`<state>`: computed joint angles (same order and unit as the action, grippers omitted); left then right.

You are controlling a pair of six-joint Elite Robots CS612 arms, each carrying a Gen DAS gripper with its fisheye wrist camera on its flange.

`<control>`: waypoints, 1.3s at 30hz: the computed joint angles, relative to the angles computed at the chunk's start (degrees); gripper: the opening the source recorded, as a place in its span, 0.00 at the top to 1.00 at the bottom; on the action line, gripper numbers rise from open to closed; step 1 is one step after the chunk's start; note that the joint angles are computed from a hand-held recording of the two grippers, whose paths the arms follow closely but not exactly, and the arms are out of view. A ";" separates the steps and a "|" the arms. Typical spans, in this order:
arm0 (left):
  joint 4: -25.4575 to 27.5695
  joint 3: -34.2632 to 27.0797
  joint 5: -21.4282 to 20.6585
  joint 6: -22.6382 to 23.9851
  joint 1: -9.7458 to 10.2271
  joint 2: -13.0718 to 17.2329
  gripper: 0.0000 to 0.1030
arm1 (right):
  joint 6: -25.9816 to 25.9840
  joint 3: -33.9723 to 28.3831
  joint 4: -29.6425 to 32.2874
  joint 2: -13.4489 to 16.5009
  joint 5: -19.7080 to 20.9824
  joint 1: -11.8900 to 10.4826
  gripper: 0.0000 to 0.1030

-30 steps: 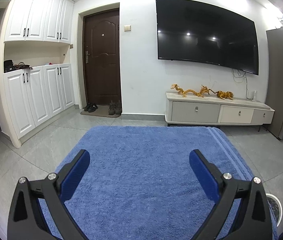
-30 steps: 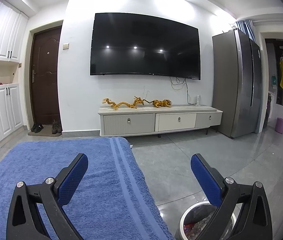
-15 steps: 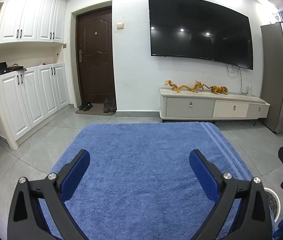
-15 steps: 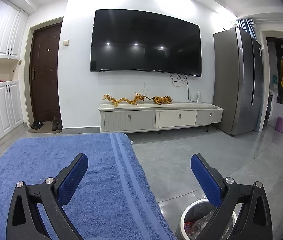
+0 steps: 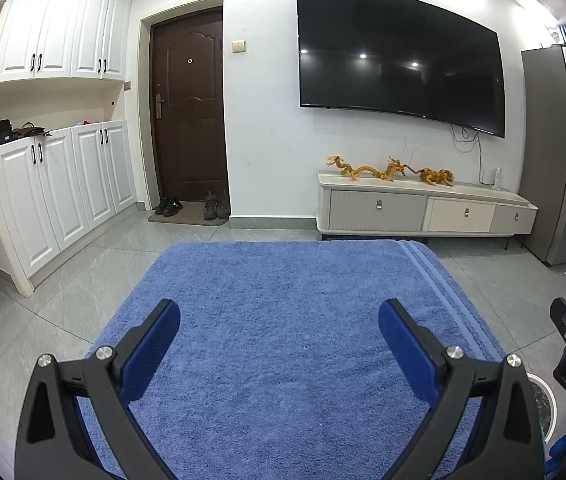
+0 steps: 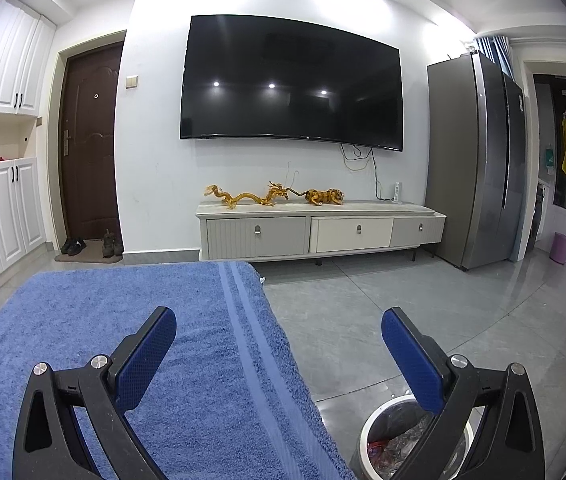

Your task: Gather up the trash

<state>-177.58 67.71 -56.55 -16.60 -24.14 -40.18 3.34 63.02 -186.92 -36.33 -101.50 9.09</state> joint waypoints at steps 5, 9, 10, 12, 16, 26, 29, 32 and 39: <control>-0.98 0.68 -0.43 -0.11 -0.03 -0.47 0.03 | -0.12 0.84 -0.46 -0.46 -0.10 -0.04 0.00; -2.16 1.47 -1.60 -0.09 -0.04 -1.06 0.03 | -0.45 2.09 -1.48 -1.35 -0.57 0.01 0.00; -2.58 1.73 -2.09 0.01 -0.06 -1.23 0.03 | -0.59 2.33 -1.75 -1.48 -0.85 0.07 0.00; -3.23 2.24 -2.66 0.22 -0.13 -1.58 0.03 | -0.71 3.08 -2.35 -1.88 -1.36 0.11 0.00; -4.59 3.16 -3.31 0.58 -0.35 -2.18 0.03 | -0.80 4.54 -3.25 -2.75 -2.02 0.08 0.00; -7.06 5.17 -2.73 1.40 -1.01 -3.55 0.03 | 0.07 6.74 -5.38 -4.29 -1.87 -0.30 0.00; -7.05 5.45 -2.36 1.40 -1.13 -3.79 0.03 | -0.22 7.12 -5.86 -4.48 -1.30 -0.28 0.00; -7.10 5.59 -2.18 1.46 -1.24 -3.90 0.03 | -0.78 7.19 -6.20 -4.64 -1.07 -0.22 0.00; -7.23 5.89 -1.41 2.08 -1.52 -4.22 0.03 | 0.20 7.27 -6.96 -4.77 -0.52 -0.37 0.00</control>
<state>-184.81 73.60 -57.96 -14.53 -25.66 -44.40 3.54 70.29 -193.88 -41.10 -102.03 8.72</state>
